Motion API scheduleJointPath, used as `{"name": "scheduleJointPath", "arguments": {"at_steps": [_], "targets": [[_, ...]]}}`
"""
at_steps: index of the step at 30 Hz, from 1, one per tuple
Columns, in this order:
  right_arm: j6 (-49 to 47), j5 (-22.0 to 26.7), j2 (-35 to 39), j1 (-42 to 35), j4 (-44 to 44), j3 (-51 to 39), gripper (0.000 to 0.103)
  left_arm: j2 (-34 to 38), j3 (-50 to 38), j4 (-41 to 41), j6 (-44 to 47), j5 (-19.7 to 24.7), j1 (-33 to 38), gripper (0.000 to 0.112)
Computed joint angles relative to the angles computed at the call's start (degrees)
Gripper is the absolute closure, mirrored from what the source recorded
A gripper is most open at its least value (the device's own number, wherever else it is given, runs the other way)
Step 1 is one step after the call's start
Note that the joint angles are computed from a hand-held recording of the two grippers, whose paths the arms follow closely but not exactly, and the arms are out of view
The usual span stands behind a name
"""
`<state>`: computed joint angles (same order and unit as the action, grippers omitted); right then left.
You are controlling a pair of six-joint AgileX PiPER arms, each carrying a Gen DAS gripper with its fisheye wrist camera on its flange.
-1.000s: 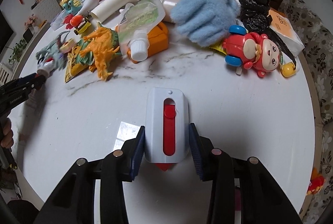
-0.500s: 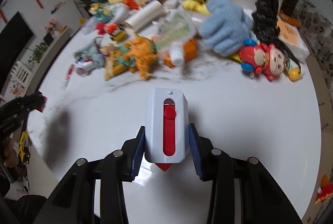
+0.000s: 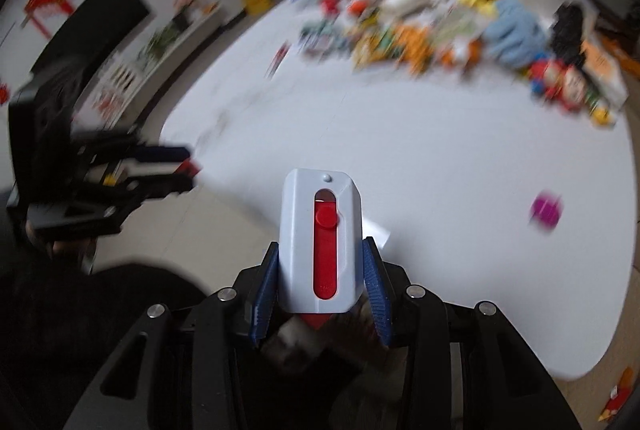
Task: Collect trash
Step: 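Drop the red toy and white roller into the cardboard box, then grasp the red pen with the left gripper while the right gripper grasps the magenta egg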
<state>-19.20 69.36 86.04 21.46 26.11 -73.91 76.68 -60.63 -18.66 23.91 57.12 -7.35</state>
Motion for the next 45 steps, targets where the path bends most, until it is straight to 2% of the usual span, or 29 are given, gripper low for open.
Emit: {"name": "scheduleJointPath", "arguments": {"at_steps": [1, 2, 3, 4, 6, 9, 13, 14, 17, 22, 23, 24, 27, 29, 30, 34, 36, 39, 41, 42, 44, 45], "targets": [[-1.2, 0.0, 0.1, 0.3, 0.9, 2.1, 0.062, 0.6, 1.7, -0.3, 0.9, -0.2, -0.9, 0.059], [-2.2, 0.0, 0.6, 0.6, 1.8, 4.1, 0.062, 1.2, 2.8, -0.5, 1.3, -0.4, -1.4, 0.047], [-3.0, -1.6, 1.0, 1.1, 2.3, 6.7, 0.051, 1.9, 4.8, 0.7, 0.4, -2.3, -2.5, 0.035], [-3.3, -3.9, 0.4, 1.3, 2.4, 9.2, 0.046, 2.6, 6.2, 0.8, 0.3, -3.5, -2.7, 0.035], [-3.2, -6.4, -0.2, 0.5, 2.5, 11.6, 0.046, 4.9, 6.4, -1.0, 1.8, -2.0, -1.6, 0.035], [-0.7, -11.5, -4.2, -3.7, 1.7, 12.8, 0.047, 4.0, 6.1, -1.3, 2.7, -1.9, 0.7, 0.035], [12.5, -22.6, -3.5, -7.2, -13.2, 10.6, 0.045, 4.9, 2.9, -0.5, 1.5, -2.7, 4.8, 0.028], [16.6, -25.3, -1.8, -8.0, -17.6, 10.1, 0.045, 5.4, 1.8, -0.4, 0.7, -2.4, 5.4, 0.028], [23.2, -28.8, 3.7, -9.5, -24.3, 7.7, 0.045, 7.5, -0.9, -0.5, -1.7, -2.0, 8.2, 0.028], [26.4, -30.4, 9.9, -10.0, -25.5, 4.6, 0.047, 7.4, -2.4, -0.2, -2.4, -2.9, 11.5, 0.028], [26.8, -30.6, 10.1, -10.0, -25.7, 4.9, 0.053, 8.1, -3.2, 0.8, -3.3, -3.3, 11.3, 0.028], [27.9, -29.8, 12.2, -9.3, -26.4, 3.2, 0.066, 8.6, -3.8, 1.5, -4.2, -3.6, 10.9, 0.028], [33.4, -29.0, 13.2, -6.9, -31.5, 2.0, 0.069, 10.9, -5.2, 2.3, -4.7, -5.3, 11.4, 0.028], [33.9, -28.2, 13.6, -7.2, -29.7, 1.3, 0.069, 12.9, -6.3, 4.1, -5.5, -7.9, 11.1, 0.028], [34.0, -27.8, 13.3, -7.2, -29.0, 1.3, 0.069, 14.9, -7.7, 6.0, -7.1, -10.1, 10.8, 0.028], [34.9, -26.0, 11.9, -4.9, -27.6, -0.7, 0.069, 25.0, -17.3, 9.1, -12.3, -12.8, 11.7, 0.028], [34.8, -24.6, 11.6, -3.3, -26.4, -2.6, 0.069, 30.5, -23.6, 10.4, -15.2, -12.3, 12.5, 0.028], [35.6, -22.5, 11.7, -0.2, -26.4, -5.8, 0.069, 39.6, -34.3, 12.3, -19.0, -8.9, 13.6, 0.029], [36.6, -21.7, 11.8, 1.5, -26.1, -7.7, 0.069, 41.3, -35.2, 17.7, -22.2, -11.8, 12.6, 0.032], [36.7, -21.4, 11.9, 2.1, -25.7, -8.6, 0.069, 41.5, -35.1, 17.6, -21.1, -13.8, 12.5, 0.036], [37.0, -21.1, 12.0, 2.8, -25.0, -9.5, 0.069, 41.3, -34.4, 16.6, -19.6, -15.3, 12.7, 0.053], [37.0, -21.1, 12.2, 3.3, -24.9, -10.2, 0.069, 40.5, -33.2, 15.4, -17.5, -16.4, 12.8, 0.074]]}}
